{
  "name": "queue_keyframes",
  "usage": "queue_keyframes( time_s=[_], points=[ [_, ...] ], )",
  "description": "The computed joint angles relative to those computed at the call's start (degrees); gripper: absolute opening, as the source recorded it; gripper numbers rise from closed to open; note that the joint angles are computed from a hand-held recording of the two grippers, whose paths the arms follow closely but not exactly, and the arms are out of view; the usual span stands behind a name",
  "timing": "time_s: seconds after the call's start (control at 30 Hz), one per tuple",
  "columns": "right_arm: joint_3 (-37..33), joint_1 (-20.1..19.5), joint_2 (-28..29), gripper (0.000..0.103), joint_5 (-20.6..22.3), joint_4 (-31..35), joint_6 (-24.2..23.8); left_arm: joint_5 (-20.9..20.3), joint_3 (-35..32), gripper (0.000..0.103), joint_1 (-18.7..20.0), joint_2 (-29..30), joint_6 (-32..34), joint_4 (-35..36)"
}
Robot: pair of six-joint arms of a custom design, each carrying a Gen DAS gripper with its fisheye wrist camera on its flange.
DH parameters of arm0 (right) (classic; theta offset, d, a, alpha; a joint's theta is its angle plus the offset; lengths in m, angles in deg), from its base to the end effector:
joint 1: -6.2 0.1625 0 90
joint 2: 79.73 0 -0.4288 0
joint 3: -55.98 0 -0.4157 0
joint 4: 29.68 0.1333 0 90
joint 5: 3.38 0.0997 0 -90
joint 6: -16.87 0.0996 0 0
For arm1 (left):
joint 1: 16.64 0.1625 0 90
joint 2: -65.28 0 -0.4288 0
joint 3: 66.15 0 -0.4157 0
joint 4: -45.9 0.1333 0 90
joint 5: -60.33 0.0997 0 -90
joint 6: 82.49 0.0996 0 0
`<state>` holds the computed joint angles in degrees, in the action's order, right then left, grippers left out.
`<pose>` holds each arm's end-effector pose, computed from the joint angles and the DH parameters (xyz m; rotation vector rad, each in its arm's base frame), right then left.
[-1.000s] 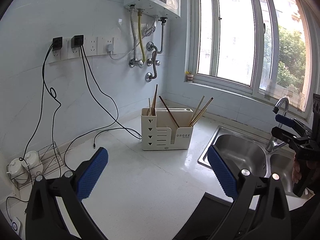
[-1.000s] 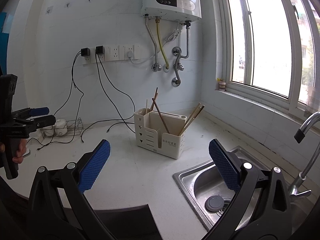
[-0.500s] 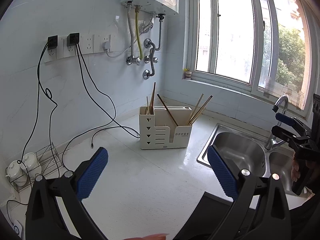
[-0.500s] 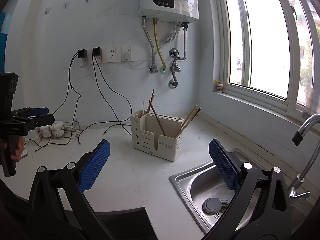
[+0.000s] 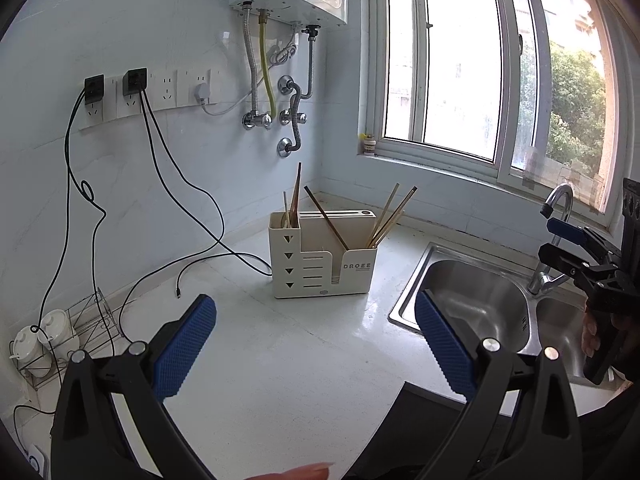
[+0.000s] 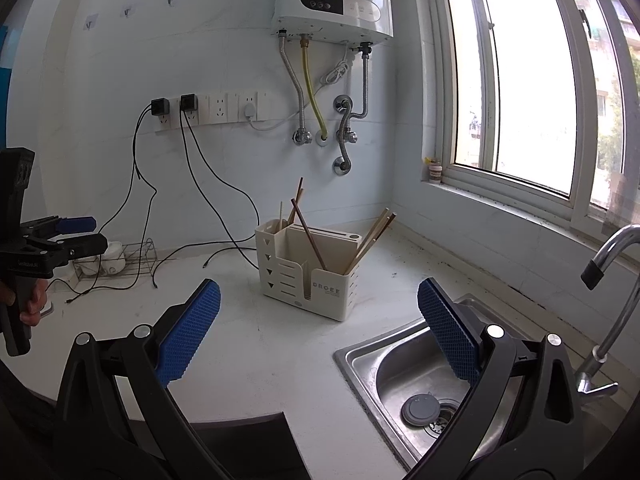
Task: Organize utensils
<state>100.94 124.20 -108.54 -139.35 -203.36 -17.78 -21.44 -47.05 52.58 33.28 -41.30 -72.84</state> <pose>0.4662 -0.7455 0.3192 0.5494 -1.9821 1.2721 -0.1845 -0.9021 0.4751 1.3319 2.3620 -0.9799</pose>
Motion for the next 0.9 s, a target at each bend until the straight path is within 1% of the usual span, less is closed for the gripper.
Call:
queue_keyframes(
  time_s=[0.3,0.9],
  points=[
    [0.86,-0.07,-0.55,0.095,0.03,0.59,0.24,0.37,1.95,0.098,-0.18,-0.86,0.37,-2.00],
    [1.06,0.09,-0.53,0.095,-0.11,0.14,0.48,0.22,2.98,0.098,-0.29,-1.34,1.03,-2.50]
  ],
)
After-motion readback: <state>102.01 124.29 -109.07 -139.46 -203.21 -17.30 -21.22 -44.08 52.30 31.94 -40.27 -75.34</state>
